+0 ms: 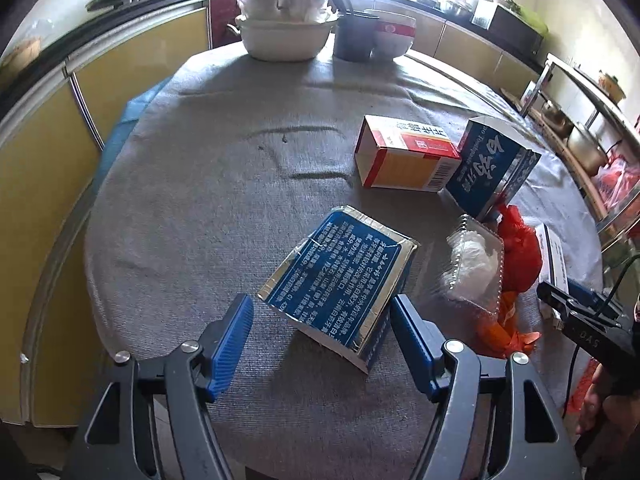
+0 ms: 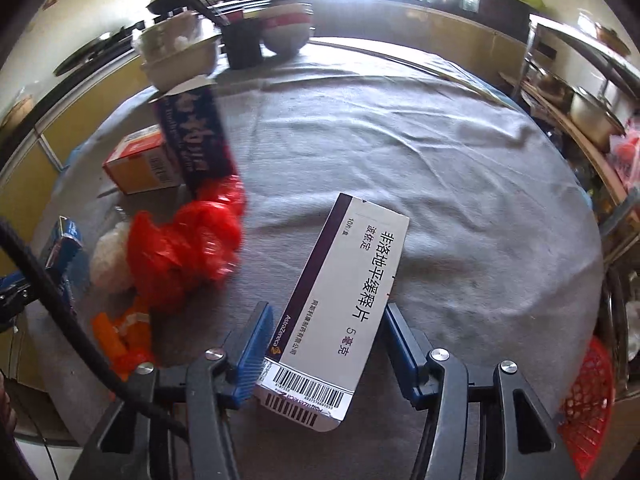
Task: Collect trash
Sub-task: 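Grasp the blue-and-white box with the left tool while the right tool grasps the white medicine box, then carry both boxes to the red basket and release them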
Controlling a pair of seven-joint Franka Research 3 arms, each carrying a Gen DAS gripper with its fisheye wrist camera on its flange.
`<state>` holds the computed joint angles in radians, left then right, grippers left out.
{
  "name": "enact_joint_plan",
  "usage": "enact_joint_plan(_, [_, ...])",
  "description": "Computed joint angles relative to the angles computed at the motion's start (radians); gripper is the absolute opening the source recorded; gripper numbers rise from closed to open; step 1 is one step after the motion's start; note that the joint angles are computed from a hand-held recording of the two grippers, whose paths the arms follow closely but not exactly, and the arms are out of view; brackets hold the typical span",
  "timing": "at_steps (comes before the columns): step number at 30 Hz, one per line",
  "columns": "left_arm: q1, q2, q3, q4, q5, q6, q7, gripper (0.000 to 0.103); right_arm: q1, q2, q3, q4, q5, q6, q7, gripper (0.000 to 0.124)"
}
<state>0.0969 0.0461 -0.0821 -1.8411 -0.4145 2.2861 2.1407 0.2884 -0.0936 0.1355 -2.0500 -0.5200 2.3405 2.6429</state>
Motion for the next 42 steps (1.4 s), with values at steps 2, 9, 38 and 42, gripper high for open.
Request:
enact_joint_plan(2, [0.000, 0.007, 0.000, 0.006, 0.008, -0.007, -0.013, 0.072, -0.004, -0.018, -0.004, -0.020, 0.013, 0.000, 0.002, 0.059])
enact_joint_plan(9, [0.002, 0.028, -0.009, 0.024, 0.003, -0.035, -0.024, 0.072, -0.009, -0.011, 0.004, 0.000, 0.038, -0.037, 0.005, 0.061])
enact_joint_plan(38, [-0.035, -0.118, 0.037, -0.104, -0.117, 0.122, 0.084, 0.056, -0.049, -0.146, 0.047, -0.138, 0.005, 0.133, 0.051, 0.049])
enact_joint_plan(42, [-0.047, -0.154, 0.048, -0.120, -0.136, 0.120, 0.100, 0.056, -0.071, -0.183, 0.065, -0.163, 0.008, 0.149, 0.056, 0.046])
